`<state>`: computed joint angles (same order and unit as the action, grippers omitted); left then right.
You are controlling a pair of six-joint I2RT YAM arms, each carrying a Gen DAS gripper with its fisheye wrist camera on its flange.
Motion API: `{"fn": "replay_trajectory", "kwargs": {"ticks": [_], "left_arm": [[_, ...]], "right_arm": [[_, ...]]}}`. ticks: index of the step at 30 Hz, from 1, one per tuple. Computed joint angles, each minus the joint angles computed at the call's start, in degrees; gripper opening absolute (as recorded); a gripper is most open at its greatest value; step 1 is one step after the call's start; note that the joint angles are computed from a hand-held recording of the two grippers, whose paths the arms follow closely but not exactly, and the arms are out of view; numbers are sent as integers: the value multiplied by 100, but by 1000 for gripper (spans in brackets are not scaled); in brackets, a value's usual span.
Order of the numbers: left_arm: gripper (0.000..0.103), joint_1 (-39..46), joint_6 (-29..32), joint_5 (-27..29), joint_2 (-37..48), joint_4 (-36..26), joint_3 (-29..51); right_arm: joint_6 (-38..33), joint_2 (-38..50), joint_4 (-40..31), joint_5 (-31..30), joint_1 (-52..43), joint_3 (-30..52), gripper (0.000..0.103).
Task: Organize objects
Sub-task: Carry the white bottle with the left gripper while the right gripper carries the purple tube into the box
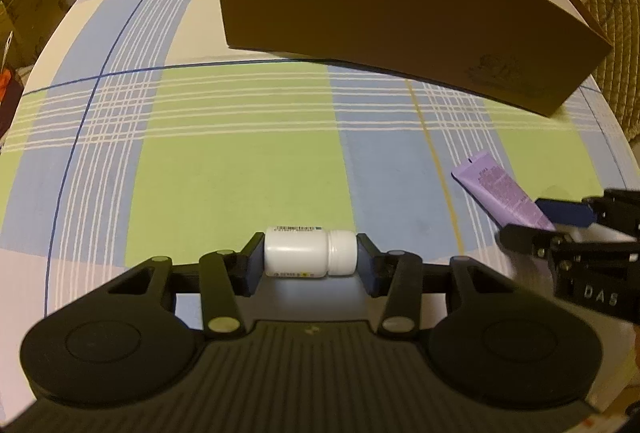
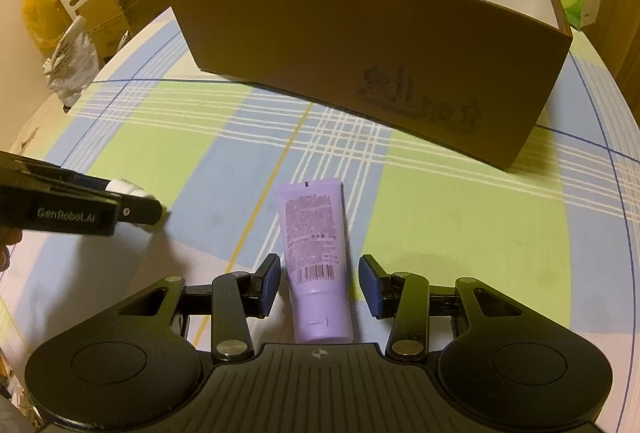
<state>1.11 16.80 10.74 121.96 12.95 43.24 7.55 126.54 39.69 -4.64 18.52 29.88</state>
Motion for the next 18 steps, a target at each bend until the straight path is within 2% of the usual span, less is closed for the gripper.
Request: {"fn": "replay_trajectory", "kwargs": {"ticks": [8,10,13,18], "left_arm": [[42,-2,140,-31,42,-10,30],[42,2,167,-29,50,-14,39],[42,-17,163,-37,53,24,11],[42,-68,135,-79,58,53,-14]], "right_arm": [[-117,32,-90,233,154,108,40],[-230,50,-90,410,279,109,31],[-300,47,-101,597,412,101,31],[-281,44,-148,556,377,122,30]]}}
